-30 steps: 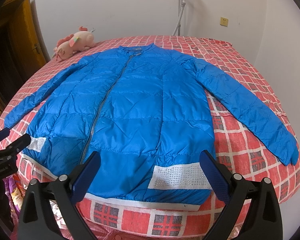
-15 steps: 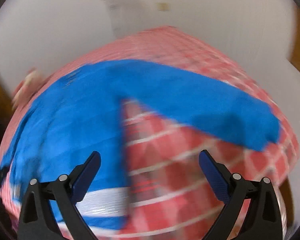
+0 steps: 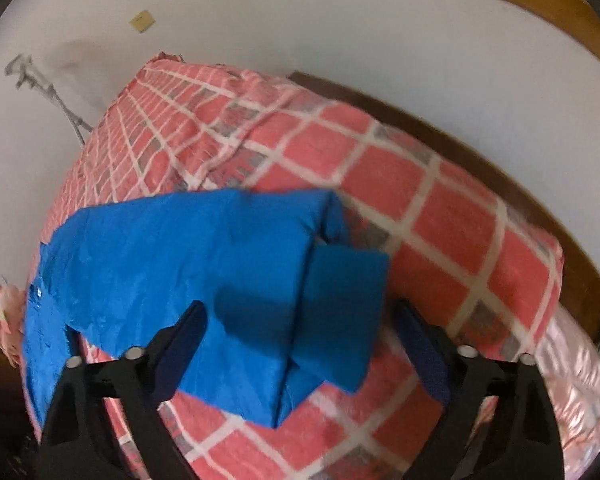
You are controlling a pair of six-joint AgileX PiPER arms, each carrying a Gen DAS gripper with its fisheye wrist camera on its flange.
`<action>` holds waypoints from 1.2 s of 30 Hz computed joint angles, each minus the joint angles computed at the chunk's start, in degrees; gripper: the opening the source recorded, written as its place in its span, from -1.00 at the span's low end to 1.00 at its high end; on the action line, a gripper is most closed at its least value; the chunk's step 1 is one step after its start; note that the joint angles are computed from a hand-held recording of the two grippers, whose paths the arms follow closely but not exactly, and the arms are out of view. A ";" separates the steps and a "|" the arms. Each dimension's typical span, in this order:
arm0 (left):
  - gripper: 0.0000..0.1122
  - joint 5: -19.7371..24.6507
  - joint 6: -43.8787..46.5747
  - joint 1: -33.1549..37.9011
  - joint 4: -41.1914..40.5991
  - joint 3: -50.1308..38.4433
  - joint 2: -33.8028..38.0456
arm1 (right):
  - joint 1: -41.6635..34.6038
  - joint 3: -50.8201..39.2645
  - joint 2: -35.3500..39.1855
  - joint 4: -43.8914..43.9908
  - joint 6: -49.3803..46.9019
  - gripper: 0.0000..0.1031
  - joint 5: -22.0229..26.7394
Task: Fold large clothes
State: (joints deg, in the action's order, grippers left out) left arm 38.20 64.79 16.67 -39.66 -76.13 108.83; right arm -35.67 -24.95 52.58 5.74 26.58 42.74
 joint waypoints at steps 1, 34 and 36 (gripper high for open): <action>0.78 0.19 -0.66 -0.24 0.42 -0.66 0.48 | 2.74 -0.52 0.71 -3.20 4.11 0.30 0.10; 0.78 11.48 -17.25 -3.12 12.58 -29.04 15.19 | 51.45 -81.46 64.70 -12.56 14.58 -0.44 4.99; 0.78 12.64 -18.36 -3.55 13.20 -31.45 16.81 | 52.23 -88.86 70.52 -11.08 12.05 -0.44 8.10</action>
